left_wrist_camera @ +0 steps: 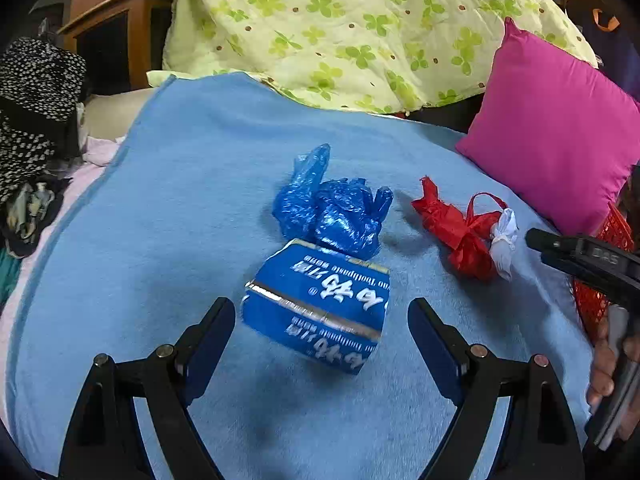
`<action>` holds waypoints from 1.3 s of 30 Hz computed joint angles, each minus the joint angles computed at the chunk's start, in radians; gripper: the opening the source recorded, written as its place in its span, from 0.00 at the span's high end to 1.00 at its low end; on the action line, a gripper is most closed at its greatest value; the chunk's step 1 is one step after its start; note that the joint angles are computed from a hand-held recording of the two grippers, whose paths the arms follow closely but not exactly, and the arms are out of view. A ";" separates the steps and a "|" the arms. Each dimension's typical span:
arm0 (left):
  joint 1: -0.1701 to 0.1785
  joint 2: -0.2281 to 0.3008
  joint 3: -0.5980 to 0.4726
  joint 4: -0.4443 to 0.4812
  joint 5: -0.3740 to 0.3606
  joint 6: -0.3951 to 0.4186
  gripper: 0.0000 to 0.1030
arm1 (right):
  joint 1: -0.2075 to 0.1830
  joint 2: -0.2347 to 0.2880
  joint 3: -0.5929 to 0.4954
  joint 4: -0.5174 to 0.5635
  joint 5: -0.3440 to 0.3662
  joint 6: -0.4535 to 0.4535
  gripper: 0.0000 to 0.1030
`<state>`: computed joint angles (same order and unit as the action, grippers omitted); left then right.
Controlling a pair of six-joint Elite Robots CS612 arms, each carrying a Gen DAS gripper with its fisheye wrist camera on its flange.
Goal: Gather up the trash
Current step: 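Grasp the white face mask with the right gripper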
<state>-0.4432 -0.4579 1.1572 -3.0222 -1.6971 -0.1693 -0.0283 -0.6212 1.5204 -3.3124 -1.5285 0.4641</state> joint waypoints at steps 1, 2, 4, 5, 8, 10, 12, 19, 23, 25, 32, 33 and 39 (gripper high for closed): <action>0.000 0.005 -0.009 0.004 -0.003 -0.003 0.14 | -0.003 0.007 -0.013 0.017 -0.002 0.007 0.46; -0.001 0.009 -0.016 0.005 -0.007 -0.007 0.14 | -0.009 0.012 -0.021 0.028 0.011 0.021 0.46; 0.000 0.021 -0.036 0.005 -0.020 -0.018 0.14 | -0.023 0.023 -0.033 0.043 0.052 0.072 0.47; 0.000 0.028 -0.047 0.005 -0.024 -0.023 0.14 | -0.029 0.029 -0.041 0.047 0.072 0.093 0.47; 0.000 0.047 -0.083 0.021 -0.041 -0.038 0.14 | -0.034 0.044 -0.065 0.072 0.105 0.114 0.47; -0.001 0.057 -0.101 0.040 -0.040 -0.045 0.14 | -0.034 0.054 -0.083 0.095 0.123 0.122 0.47; -0.002 0.065 -0.117 0.056 -0.036 -0.047 0.14 | -0.028 0.058 -0.094 0.113 0.118 0.120 0.48; 0.003 0.070 -0.122 0.091 -0.052 -0.045 0.14 | -0.021 0.046 -0.085 0.125 0.144 0.078 0.69; 0.019 0.074 -0.133 0.145 -0.097 -0.102 0.14 | -0.022 0.019 -0.041 0.101 0.145 0.066 0.69; 0.030 0.078 -0.136 0.150 -0.135 -0.143 0.14 | -0.024 0.002 -0.016 0.115 0.147 0.074 0.69; 0.047 0.052 -0.090 0.159 -0.147 -0.083 0.14 | -0.031 -0.038 0.044 0.163 0.153 0.051 0.69; 0.050 0.048 -0.083 0.164 -0.153 -0.069 0.14 | -0.033 -0.041 0.049 0.177 0.160 0.045 0.69; 0.078 0.020 -0.029 0.172 -0.189 -0.022 0.14 | -0.035 -0.047 0.053 0.257 0.166 0.016 0.69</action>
